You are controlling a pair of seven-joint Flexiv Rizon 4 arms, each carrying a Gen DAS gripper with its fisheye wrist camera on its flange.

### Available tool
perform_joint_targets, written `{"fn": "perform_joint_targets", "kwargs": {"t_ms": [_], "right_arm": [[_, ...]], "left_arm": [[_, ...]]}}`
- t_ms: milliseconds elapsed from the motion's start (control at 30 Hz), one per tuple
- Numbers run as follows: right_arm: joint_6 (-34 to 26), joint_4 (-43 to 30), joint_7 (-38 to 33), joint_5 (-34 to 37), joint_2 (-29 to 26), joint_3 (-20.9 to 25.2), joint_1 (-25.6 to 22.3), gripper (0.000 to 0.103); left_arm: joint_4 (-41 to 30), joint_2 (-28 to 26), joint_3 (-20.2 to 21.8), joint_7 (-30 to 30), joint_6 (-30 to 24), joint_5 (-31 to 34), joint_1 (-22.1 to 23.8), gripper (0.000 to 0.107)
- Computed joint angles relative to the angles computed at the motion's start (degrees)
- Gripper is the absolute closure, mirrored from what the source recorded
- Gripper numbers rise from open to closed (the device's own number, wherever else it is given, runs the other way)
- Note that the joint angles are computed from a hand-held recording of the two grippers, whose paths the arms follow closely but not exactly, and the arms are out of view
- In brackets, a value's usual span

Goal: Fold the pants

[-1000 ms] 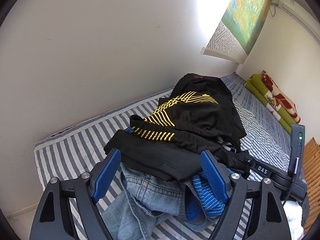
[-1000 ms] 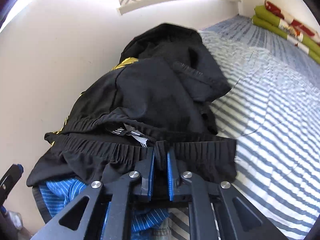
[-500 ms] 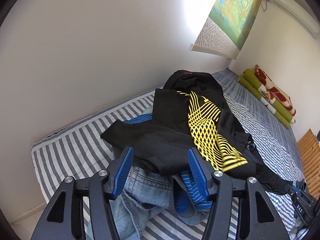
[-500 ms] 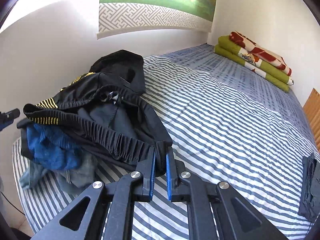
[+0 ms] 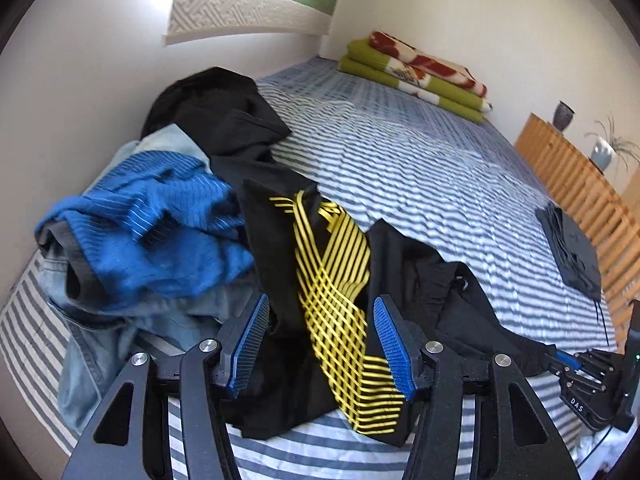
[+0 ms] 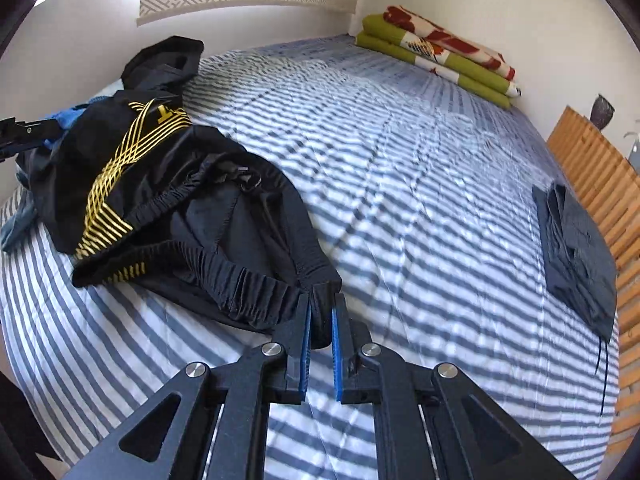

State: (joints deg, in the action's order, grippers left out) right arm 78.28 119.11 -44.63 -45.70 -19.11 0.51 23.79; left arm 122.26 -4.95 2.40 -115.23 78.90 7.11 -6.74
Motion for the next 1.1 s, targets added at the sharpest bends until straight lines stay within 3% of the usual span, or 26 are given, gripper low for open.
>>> {"fn": "perform_joint_targets", "kwargs": {"t_ms": [67,100,167,233,267,367,533,600,667,700,767,800,933,1100], "right_arm": [[-2.1,0.0,-11.5,13.2,-0.4,7.8,-5.1,0.091],[-2.0,0.6,-15.0,17.1,0.0,9.2,-5.9,0.088],[-1.7,2.2,-12.7,14.0,1.3,6.3,-4.1,0.057],[2.8,4.2,-7.3,7.8,2.4,1.1,-2.2,0.044],[3.6,3.5,-7.1,8.1,2.1,0.2,-1.8,0.044],[1.2,-2.4,-11.2,14.6,-1.5,3.9,-4.5,0.044],[-8.3,-10.7,-17.6,23.0,-7.7,7.8,-5.3,0.044],[-11.1,-12.5,-19.3,25.2,-9.3,8.4,-5.1,0.044],[-12.6,-14.1,-23.5,30.1,-10.3,11.7,-6.9,0.047],[-12.9,-14.4,-25.5,32.3,-10.5,12.9,-7.5,0.054],[-15.0,-14.8,-28.4,34.0,-10.2,13.5,-7.1,0.097],[-14.9,-14.1,-28.3,33.1,-9.6,12.1,-5.8,0.097],[-10.8,-9.9,-22.3,25.5,-6.0,4.9,-0.6,0.098],[-2.7,-3.7,-5.2,3.6,-0.3,-7.8,5.3,0.099]], "left_arm": [[0.7,-1.6,-2.9,3.8,-0.4,-4.5,-1.0,0.048],[0.2,-2.3,-3.5,4.5,-1.5,-4.6,-1.9,0.048],[-2.0,-3.6,-1.8,0.3,-4.7,2.5,-5.2,0.047],[-5.1,-4.8,0.0,-4.8,-9.0,10.6,-8.1,0.047],[-5.9,-5.3,0.2,-6.1,-10.3,12.4,-8.7,0.045],[-5.7,-7.0,-0.9,-4.3,-11.6,10.9,-8.1,0.044],[-8.9,-10.5,0.0,-0.9,-13.3,12.2,-7.9,0.045],[-8.4,-10.8,-0.3,1.0,-12.5,10.3,-7.3,0.078],[-6.7,-10.0,-0.4,2.6,-10.9,7.6,-6.4,0.090],[-5.8,-9.3,-0.1,2.8,-10.1,7.1,-6.2,0.094],[-2.2,-6.7,-0.8,4.7,-7.1,2.6,-4.5,0.099],[0.3,-5.0,-1.8,6.9,-4.9,-1.2,-3.2,0.100],[7.8,3.2,-1.3,6.4,1.3,-6.9,-2.7,0.101],[13.6,11.1,-4.0,10.1,1.6,-11.7,-5.4,0.101]]}}
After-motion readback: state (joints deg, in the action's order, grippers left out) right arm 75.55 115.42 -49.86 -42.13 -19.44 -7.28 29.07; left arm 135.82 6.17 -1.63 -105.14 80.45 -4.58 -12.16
